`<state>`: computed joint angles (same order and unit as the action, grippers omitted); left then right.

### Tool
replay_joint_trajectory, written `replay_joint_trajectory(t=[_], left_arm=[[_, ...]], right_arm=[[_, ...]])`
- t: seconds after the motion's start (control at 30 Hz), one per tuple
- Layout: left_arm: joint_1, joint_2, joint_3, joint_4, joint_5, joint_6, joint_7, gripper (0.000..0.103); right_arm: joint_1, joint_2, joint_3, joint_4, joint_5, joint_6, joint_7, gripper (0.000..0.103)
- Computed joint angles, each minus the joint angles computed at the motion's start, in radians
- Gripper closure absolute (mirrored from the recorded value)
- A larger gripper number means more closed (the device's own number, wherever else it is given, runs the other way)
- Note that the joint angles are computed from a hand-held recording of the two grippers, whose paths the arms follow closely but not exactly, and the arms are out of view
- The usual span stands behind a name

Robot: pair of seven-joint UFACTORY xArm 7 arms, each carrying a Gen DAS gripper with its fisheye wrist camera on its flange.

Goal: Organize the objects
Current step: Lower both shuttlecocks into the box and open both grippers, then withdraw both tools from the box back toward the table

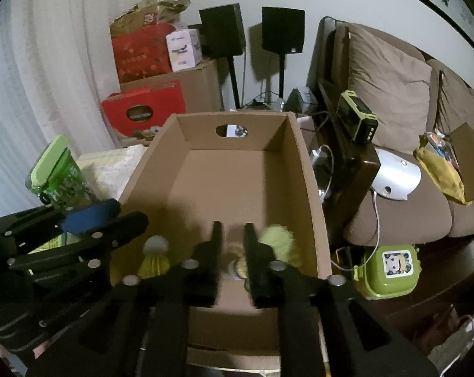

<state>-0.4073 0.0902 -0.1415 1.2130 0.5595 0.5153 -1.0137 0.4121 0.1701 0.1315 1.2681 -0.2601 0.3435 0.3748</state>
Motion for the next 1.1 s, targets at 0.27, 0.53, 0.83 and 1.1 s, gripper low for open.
replay_joint_trajectory(t=[0.27,0.53,0.83,1.1], left_arm=[[0.006,-0.017,-0.002,-0.013,0.009,0.002,-0.01,0.062],[0.014,-0.039,-0.004,-0.029,0.045,0.004,-0.05,0.044],[0.042,-0.076,-0.013,-0.05,0.109,0.027,-0.115,0.023],[0.063,-0.102,-0.028,-0.069,0.151,0.047,-0.142,0.01]], right_arm=[[0.0,-0.024,-0.006,-0.014,-0.036,-0.002,0.038,0.056],[0.0,-0.035,-0.005,-0.018,-0.067,-0.013,0.074,0.055],[-0.006,-0.041,-0.013,-0.023,-0.108,-0.035,0.14,0.019],[0.0,-0.047,-0.021,-0.018,-0.173,-0.04,0.194,0.002]])
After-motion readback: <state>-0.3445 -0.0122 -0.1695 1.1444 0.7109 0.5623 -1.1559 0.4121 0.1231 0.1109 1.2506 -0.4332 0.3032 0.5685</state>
